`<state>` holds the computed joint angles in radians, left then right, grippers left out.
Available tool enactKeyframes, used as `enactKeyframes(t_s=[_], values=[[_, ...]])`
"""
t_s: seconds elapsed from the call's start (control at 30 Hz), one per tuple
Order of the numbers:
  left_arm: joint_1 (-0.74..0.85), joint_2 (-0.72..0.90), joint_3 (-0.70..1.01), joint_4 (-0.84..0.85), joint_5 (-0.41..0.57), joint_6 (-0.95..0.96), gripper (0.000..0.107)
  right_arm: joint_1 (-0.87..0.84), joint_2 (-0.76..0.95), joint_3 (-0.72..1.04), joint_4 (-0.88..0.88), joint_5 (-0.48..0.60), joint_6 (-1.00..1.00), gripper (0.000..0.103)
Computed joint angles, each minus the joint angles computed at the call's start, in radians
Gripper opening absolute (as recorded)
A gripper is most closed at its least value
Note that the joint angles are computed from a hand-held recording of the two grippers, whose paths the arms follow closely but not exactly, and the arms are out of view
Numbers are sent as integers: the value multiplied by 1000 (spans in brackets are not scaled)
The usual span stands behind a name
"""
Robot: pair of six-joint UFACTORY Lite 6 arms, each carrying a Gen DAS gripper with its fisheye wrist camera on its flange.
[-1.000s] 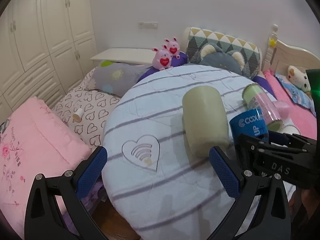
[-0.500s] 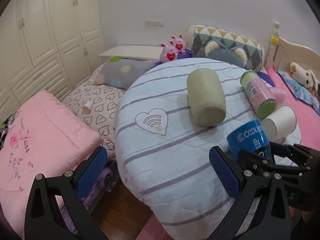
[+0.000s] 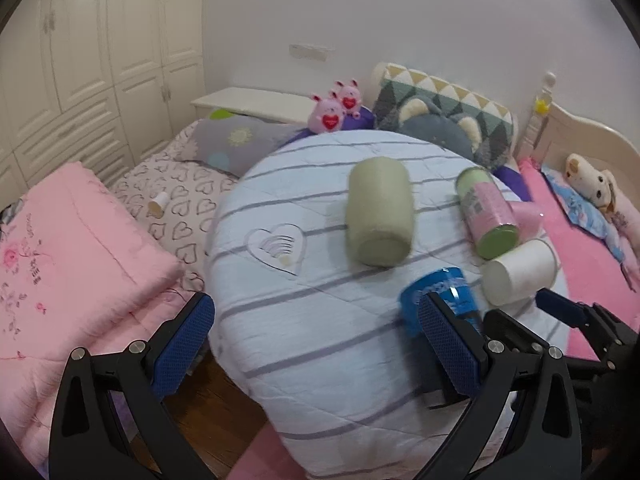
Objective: Flip cup upright
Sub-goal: 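Lift the blue CoolTime can with the left tool and pull it back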
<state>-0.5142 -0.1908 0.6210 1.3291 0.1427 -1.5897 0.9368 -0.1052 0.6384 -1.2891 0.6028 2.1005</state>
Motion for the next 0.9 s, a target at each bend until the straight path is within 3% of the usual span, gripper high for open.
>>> enactKeyframes(t_s=[0.3, 0.53, 0.83, 0.9], values=[[-183, 145, 98, 12, 76, -132, 103, 97, -260, -193, 124, 210, -85, 83], [-250, 349, 258, -207, 87, 34, 103, 25, -363, -290, 91, 138, -98, 83], [-257, 570, 469, -644, 123, 453, 103, -156, -403, -359, -2, -24, -123, 83], [-253, 592, 494, -679, 129, 479, 103, -189, -399, -363, -21, -57, -131, 83]])
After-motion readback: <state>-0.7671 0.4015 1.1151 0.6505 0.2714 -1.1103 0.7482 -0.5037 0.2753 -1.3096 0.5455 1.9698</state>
